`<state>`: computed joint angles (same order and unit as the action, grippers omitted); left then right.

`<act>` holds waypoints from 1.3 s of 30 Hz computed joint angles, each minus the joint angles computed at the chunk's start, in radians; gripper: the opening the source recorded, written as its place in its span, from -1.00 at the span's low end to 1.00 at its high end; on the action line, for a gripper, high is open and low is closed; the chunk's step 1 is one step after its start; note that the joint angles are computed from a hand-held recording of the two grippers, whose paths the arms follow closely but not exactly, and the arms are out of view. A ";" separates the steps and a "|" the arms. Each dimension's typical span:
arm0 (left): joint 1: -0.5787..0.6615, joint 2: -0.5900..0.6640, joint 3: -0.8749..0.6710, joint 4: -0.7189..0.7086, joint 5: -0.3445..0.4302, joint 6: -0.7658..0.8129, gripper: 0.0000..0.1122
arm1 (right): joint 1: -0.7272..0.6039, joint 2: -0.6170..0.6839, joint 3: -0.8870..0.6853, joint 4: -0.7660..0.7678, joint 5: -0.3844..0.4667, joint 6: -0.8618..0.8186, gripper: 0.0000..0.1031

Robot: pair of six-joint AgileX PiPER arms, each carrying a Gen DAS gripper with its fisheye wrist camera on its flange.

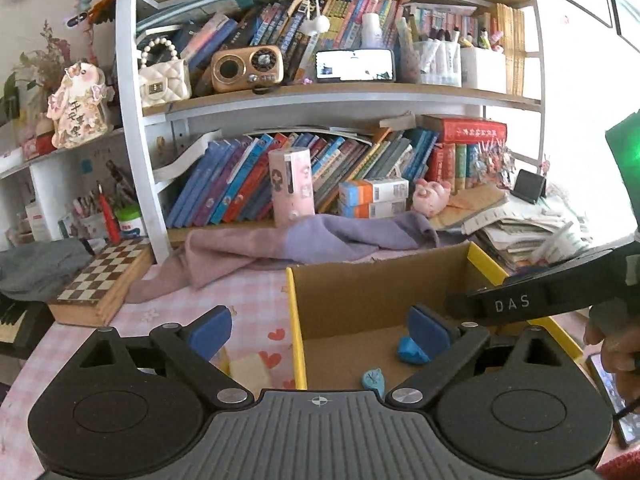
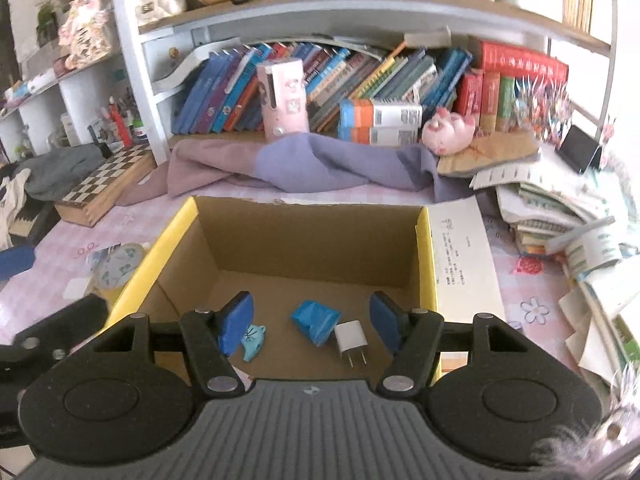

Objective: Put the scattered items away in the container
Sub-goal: 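Raise both open tools out of the yellow box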

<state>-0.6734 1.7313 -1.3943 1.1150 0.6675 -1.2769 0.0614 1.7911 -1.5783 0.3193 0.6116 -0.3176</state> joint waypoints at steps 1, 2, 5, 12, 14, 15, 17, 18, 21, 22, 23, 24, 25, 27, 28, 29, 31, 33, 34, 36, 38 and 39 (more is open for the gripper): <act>-0.005 -0.009 0.015 0.010 -0.002 -0.007 0.73 | 0.009 -0.020 0.027 -0.012 -0.019 0.004 0.22; -0.008 -0.019 0.031 0.019 -0.007 -0.015 0.73 | 0.019 -0.041 0.057 -0.031 -0.040 0.016 0.22; -0.011 -0.052 0.080 0.049 -0.017 -0.048 0.73 | 0.050 -0.105 0.141 -0.103 -0.099 0.075 0.22; 0.023 -0.148 0.180 0.040 -0.072 -0.026 0.73 | 0.146 -0.224 0.278 -0.415 -0.171 0.402 0.22; 0.041 -0.177 0.209 0.030 -0.103 0.002 0.73 | 0.182 -0.250 0.310 -0.536 -0.174 0.542 0.23; 0.049 -0.191 0.224 0.026 -0.119 0.015 0.73 | 0.203 -0.260 0.322 -0.597 -0.169 0.615 0.23; 0.065 -0.221 0.255 0.020 -0.150 0.041 0.73 | 0.241 -0.279 0.341 -0.704 -0.154 0.746 0.23; 0.073 -0.238 0.272 0.019 -0.166 0.053 0.73 | 0.265 -0.289 0.350 -0.765 -0.142 0.820 0.23; 0.098 -0.293 0.331 0.020 -0.214 0.080 0.73 | 0.338 -0.314 0.376 -0.942 -0.102 1.031 0.24; 0.109 -0.314 0.351 0.011 -0.230 0.097 0.73 | 0.364 -0.322 0.385 -0.999 -0.085 1.098 0.25; 0.120 -0.335 0.371 -0.002 -0.244 0.116 0.73 | 0.395 -0.329 0.394 -1.057 -0.062 1.171 0.25; 0.130 -0.356 0.393 -0.018 -0.256 0.137 0.73 | 0.429 -0.335 0.401 -1.110 -0.034 1.240 0.25; 0.142 -0.381 0.417 -0.043 -0.269 0.165 0.73 | 0.461 -0.339 0.406 -1.150 -0.005 1.296 0.25; 0.172 -0.435 0.465 -0.104 -0.296 0.228 0.73 | 0.525 -0.345 0.413 -1.212 0.052 1.381 0.28; 0.189 -0.459 0.484 -0.143 -0.309 0.270 0.73 | 0.560 -0.346 0.415 -1.242 0.083 1.418 0.28; 0.206 -0.480 0.499 -0.187 -0.319 0.317 0.73 | 0.590 -0.346 0.415 -1.263 0.111 1.445 0.29; 0.240 -0.518 0.525 -0.274 -0.334 0.411 0.73 | 0.658 -0.344 0.414 -1.298 0.176 1.500 0.29; 0.277 -0.556 0.553 -0.386 -0.355 0.529 0.73 | 0.720 -0.343 0.416 -1.323 0.233 1.548 0.29; 0.297 -0.576 0.568 -0.453 -0.365 0.600 0.73 | 0.748 -0.341 0.414 -1.329 0.260 1.569 0.30; 0.335 -0.615 0.596 -0.599 -0.378 0.758 0.73 | 0.801 -0.337 0.414 -1.337 0.314 1.610 0.30; 0.370 -0.647 0.617 -0.749 -0.379 0.925 0.73 | 0.852 -0.332 0.415 -1.340 0.364 1.651 0.30; 0.388 -0.666 0.629 -0.832 -0.376 1.017 0.73 | 0.881 -0.330 0.417 -1.340 0.392 1.676 0.30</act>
